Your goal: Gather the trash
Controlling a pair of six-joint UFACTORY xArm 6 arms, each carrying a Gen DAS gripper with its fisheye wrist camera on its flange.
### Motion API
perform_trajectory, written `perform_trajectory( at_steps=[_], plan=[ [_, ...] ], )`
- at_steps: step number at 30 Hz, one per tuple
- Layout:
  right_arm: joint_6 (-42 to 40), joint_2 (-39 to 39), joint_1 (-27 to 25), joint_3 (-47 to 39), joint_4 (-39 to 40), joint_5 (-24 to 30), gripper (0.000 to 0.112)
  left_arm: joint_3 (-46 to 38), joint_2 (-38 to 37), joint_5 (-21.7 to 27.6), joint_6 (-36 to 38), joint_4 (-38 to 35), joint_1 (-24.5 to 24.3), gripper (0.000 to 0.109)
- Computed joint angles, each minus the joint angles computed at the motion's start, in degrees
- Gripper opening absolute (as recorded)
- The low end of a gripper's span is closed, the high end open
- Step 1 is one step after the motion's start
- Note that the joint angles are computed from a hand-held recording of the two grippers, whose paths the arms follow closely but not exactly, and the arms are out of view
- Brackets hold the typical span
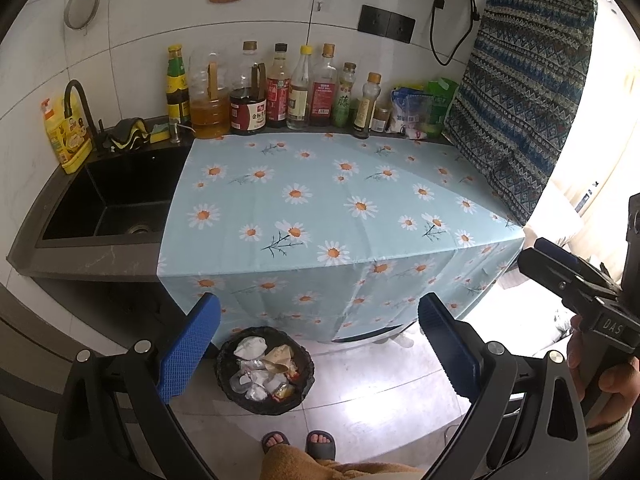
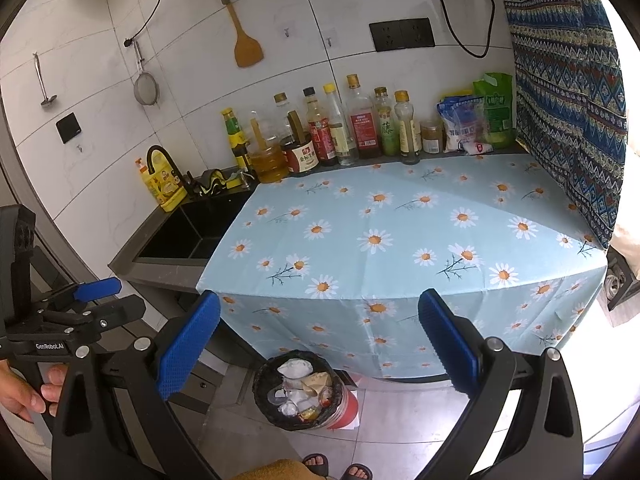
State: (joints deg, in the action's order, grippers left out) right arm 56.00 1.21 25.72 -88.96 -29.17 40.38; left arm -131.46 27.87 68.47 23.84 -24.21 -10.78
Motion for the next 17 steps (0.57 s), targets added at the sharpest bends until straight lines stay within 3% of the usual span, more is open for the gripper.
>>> perform_trajectory(
  at_steps=[17],
  plan=[
    [0.6, 0.8, 0.0, -0.2, -0.3, -0.3, 0.098, -0.2, 0.4, 0.5, 2.6, 0.0, 0.1, 0.096]
  ],
)
